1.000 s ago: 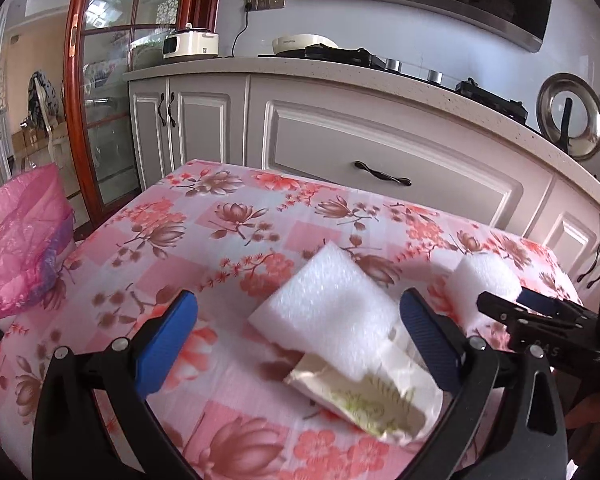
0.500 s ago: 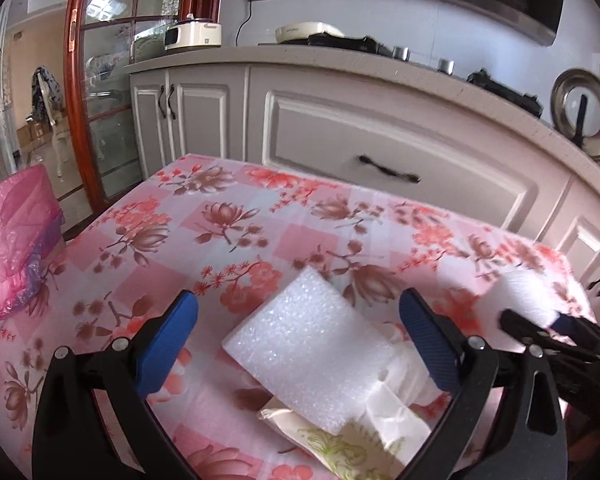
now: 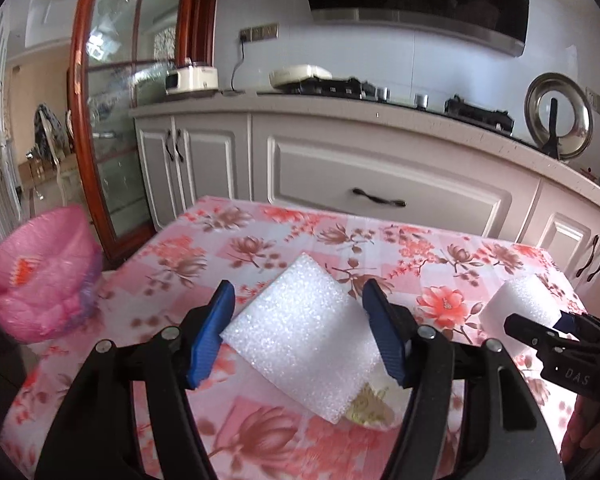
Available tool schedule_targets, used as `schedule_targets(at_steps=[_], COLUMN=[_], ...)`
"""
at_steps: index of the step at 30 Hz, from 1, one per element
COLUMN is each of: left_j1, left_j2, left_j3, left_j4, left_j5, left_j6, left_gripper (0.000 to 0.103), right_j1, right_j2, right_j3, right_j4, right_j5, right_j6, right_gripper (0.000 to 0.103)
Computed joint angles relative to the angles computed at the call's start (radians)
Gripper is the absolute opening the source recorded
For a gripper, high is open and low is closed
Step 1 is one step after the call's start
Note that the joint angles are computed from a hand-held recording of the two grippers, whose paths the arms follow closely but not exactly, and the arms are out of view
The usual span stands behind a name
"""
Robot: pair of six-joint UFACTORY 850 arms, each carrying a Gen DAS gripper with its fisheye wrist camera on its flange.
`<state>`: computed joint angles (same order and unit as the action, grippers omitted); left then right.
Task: Collect trash
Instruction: 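Grasp a white foam block with the right tool while the left grasps another foam block, then carry both white foam blocks over the pink bin and open both tools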
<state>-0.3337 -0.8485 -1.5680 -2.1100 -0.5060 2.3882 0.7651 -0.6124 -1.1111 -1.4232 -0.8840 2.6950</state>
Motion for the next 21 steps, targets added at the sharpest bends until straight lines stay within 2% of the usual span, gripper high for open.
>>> schedule_targets(at_steps=[11,21], left_j1=[0.087,0.163], left_j2=[0.153,0.195], left_j3=[0.252,0.339], left_j4=[-0.072,-0.082], left_j5=[-0.137,-0.224], left_j6=[0.195,0.288], left_gripper=[0.064,0.064], right_j1=[0.114,0.148], right_j2=[-0.029,-0.1], right_j3=[-0.096,-0.234], right_j4=[0.107,0.14], right_j5=[-0.094,-0.116], right_j6=[-0.114,-0.254], right_gripper=[0.066,0.066])
